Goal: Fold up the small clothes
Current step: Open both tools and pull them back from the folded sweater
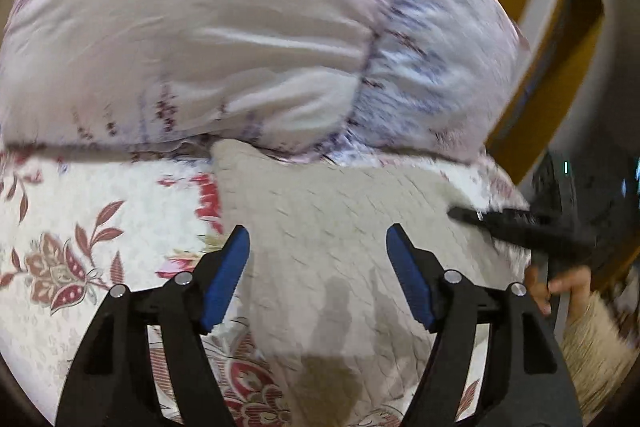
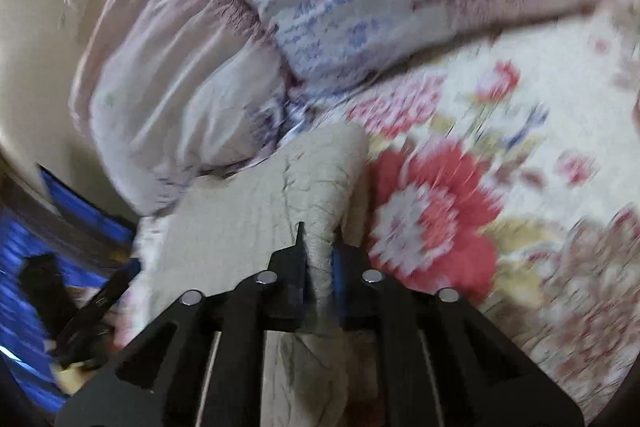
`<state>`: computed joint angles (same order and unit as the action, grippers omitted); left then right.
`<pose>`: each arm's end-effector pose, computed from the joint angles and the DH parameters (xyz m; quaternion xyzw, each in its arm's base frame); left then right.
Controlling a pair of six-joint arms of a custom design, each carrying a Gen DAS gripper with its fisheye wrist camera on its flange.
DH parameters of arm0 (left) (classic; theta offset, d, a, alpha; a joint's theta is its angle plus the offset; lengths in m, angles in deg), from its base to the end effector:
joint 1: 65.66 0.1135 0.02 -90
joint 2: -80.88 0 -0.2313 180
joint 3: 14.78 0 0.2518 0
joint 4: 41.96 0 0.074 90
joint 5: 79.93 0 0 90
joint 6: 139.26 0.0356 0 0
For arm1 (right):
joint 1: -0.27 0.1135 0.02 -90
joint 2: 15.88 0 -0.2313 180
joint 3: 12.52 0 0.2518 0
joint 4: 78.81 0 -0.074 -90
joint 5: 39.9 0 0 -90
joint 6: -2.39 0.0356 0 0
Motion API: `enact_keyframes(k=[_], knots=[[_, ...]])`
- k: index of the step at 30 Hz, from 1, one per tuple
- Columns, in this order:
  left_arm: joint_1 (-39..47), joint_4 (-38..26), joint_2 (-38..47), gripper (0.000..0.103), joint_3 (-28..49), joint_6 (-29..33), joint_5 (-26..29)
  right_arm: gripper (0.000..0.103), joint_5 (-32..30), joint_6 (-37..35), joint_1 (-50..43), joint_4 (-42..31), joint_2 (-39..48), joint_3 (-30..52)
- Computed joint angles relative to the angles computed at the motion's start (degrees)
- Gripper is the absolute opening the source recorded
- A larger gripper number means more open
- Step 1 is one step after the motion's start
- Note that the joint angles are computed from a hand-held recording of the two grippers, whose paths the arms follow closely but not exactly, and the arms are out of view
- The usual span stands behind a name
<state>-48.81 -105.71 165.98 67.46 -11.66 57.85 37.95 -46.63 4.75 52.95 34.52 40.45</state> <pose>0.2858 0.0590 0.2415 0.2420 0.8659 -0.2679 0.3462 0.1989 0.0231 0.2252 0.2505 0.8871 0.2354 0.3082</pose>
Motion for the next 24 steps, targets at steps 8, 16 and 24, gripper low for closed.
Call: enact_keyframes(k=[8,16,24], knots=[[-4.0,5.8,-5.8,0.071,-7.2,-0.5,-6.6,0.012,4.1,-0.1,-1.0,-2.9,2.9,0.1],[-1.4,11.0,-11.0,0.076,-12.0,-1.3,-11.4,0.028,17.7,-1.1,14.9,-12.7,-9.2,4.2],[0.3,10.5,-9.8,0.082,-13.6,2.4,-13.5,0.028,28.0,0.0,32.1,-19.2,-2.0,7.0]])
